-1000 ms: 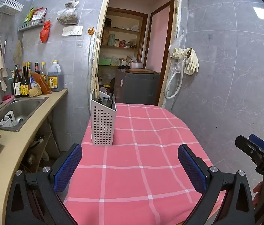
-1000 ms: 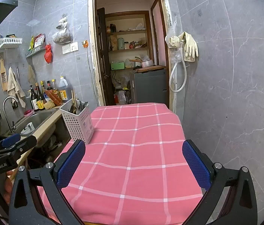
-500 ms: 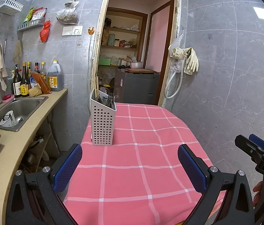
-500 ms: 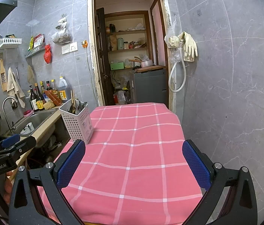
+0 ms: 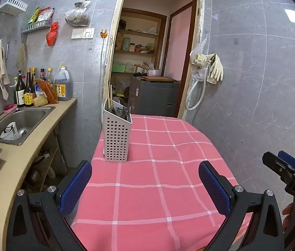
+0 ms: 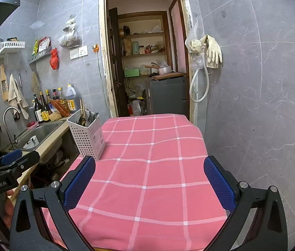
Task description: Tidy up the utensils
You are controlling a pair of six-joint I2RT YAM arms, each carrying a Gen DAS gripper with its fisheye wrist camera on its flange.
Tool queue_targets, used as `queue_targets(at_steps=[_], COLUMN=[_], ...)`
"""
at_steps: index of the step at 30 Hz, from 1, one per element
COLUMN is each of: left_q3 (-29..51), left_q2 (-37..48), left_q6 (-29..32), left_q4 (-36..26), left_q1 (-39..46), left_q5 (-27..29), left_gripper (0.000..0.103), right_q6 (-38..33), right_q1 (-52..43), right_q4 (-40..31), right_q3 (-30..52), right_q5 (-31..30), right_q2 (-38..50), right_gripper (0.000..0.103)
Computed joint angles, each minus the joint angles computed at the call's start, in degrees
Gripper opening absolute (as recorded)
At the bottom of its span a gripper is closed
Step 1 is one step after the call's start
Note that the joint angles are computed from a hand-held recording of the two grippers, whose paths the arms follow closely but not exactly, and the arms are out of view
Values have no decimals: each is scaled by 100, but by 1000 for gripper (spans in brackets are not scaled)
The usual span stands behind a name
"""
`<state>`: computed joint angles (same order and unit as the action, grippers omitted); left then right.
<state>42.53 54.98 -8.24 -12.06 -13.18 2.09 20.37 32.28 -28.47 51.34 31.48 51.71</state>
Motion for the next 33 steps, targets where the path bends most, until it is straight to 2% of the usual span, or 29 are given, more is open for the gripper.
queue_targets(at_steps=[33], left_q3=[4], left_q2=[-21], left_q6=[-27], left_q4=[-24], left_q1=[65], left_q5=[46], left_gripper=[103], right_q6=[23], right_q1=[47], right_q4=[-7], right_q3=[32], right_q5=[33], right_q2=[44], right_gripper=[102])
